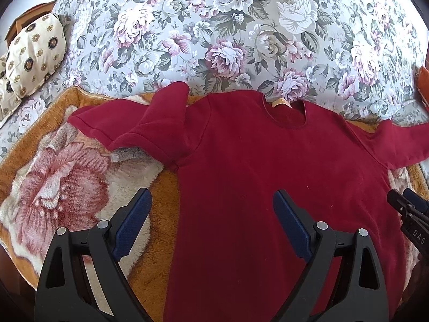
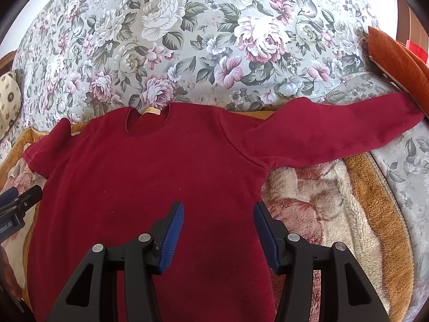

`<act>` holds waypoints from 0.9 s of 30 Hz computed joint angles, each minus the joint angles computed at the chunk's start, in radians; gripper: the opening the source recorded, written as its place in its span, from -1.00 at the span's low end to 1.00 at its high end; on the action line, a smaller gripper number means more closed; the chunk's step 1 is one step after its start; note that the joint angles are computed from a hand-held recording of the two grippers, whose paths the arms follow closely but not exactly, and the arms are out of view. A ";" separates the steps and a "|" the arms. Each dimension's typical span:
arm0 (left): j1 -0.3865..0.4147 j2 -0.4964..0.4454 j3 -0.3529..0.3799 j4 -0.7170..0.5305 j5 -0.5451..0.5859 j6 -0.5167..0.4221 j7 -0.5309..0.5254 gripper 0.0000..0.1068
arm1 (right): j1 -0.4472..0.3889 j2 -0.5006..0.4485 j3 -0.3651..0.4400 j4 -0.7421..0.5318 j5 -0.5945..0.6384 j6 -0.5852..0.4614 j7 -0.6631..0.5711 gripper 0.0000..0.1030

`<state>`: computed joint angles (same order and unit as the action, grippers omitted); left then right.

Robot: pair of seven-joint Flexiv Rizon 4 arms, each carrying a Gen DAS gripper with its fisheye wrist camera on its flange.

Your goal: Fold small clothes

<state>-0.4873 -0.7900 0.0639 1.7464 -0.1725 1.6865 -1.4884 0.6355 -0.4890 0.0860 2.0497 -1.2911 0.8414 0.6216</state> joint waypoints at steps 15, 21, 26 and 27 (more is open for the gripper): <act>0.018 -0.002 -0.019 0.003 -0.001 0.014 -0.002 0.72 | 0.000 -0.012 0.008 -0.018 0.041 0.016 -0.049 0.01; 0.057 0.001 -0.062 0.003 -0.004 0.015 0.007 0.72 | 0.004 -0.054 -0.008 -0.074 0.085 0.107 -0.060 0.01; 0.079 0.003 -0.082 0.001 -0.005 0.019 0.012 0.72 | 0.024 -0.087 -0.037 -0.129 0.110 0.152 -0.060 0.01; 0.089 0.005 -0.092 0.002 -0.005 0.021 0.013 0.72 | 0.028 -0.096 -0.038 -0.144 0.127 0.150 -0.078 0.01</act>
